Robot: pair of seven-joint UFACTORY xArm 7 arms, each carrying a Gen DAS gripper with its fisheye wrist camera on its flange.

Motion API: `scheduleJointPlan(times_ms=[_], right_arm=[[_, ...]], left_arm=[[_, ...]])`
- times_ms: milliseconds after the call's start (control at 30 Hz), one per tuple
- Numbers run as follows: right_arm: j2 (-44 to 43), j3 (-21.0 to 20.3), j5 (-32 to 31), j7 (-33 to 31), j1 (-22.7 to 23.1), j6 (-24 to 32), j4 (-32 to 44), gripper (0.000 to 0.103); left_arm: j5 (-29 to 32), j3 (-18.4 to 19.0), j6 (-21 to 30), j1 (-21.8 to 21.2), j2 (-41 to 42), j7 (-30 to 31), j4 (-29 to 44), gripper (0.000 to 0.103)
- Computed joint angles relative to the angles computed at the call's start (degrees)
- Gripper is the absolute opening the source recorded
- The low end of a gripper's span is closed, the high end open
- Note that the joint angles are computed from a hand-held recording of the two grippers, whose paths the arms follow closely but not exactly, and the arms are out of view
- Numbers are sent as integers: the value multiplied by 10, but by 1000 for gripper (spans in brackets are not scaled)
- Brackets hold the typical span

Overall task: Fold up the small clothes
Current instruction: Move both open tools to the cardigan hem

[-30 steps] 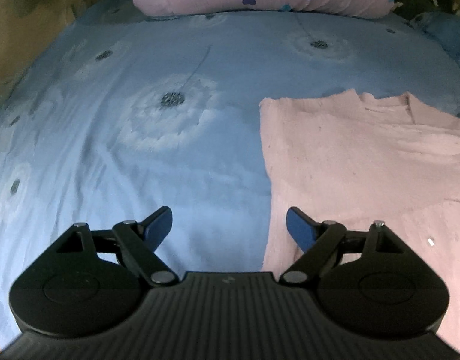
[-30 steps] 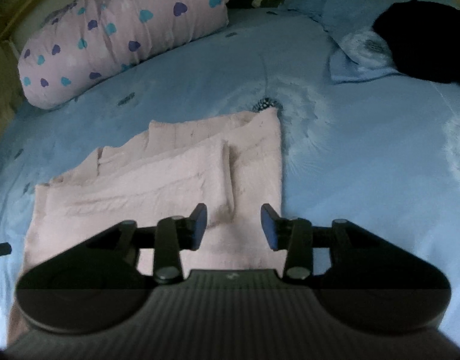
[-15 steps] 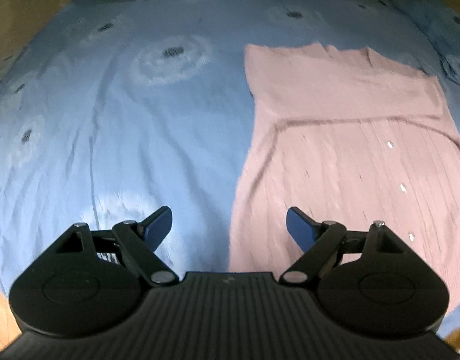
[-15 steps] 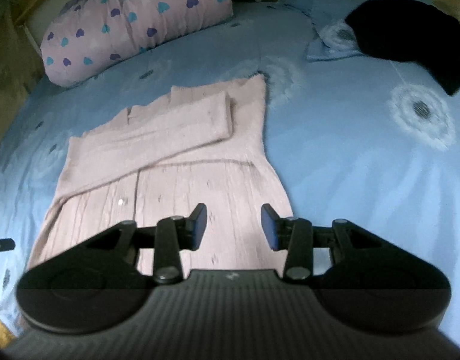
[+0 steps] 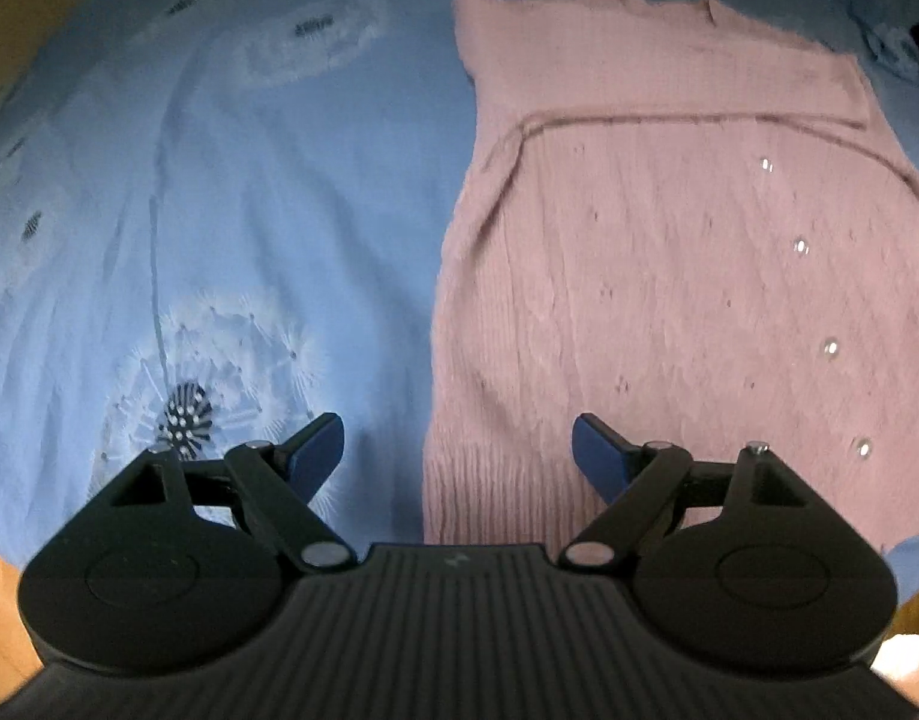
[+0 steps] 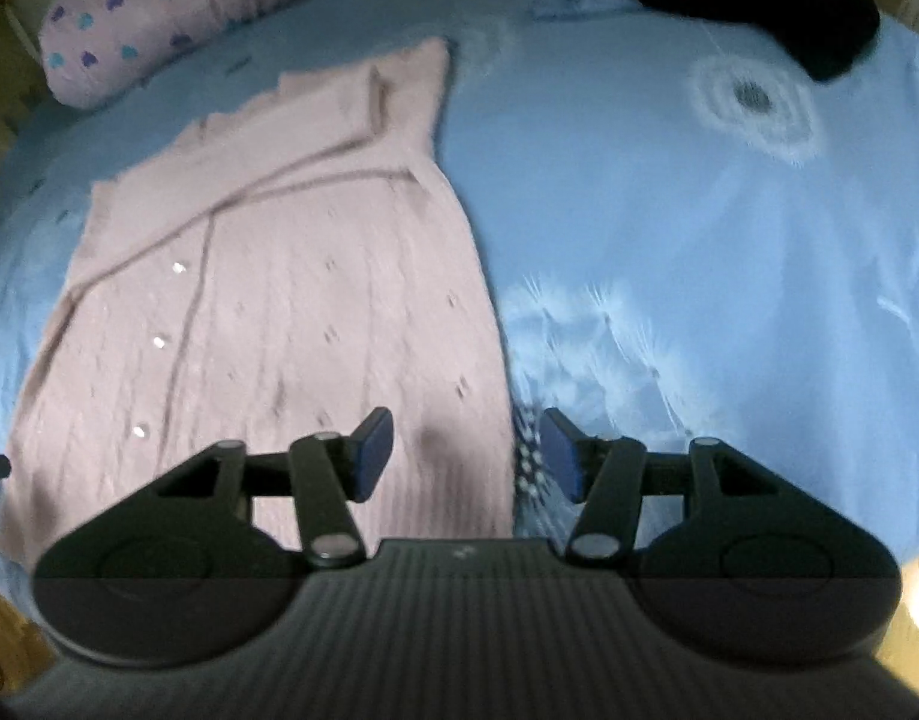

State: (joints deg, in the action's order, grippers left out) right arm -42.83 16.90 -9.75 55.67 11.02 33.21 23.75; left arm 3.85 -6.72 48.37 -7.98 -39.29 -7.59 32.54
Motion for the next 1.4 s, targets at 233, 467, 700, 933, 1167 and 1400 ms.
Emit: scheduleJointPlan(times_ms=[233,467,700,933,1167,1400], right_arm=[[5,-16,26,-20,26,28,-4,56],[2,-20,38,-27,37,35,-7,56],[-22,-26,59,-49,61,30,-26,58],[-24,-23,67,-54,62,34,-25,57],[-29,-25,75,-55,64,24,-31,57],[-32,-27,87,-51,69,2,-40,49]], left_arm=[[3,1,15,-3,6,8,-10,87],[-23,18,31,-1,-1,6,-15,87],[-50,31,23,-16,-10,38,-19,62],[-47,20,36,-8,-17,41,-15,60],[-58,33,33,1,-3,37,-15,60],[-68,35,37,-5,-18,55,-21,49]])
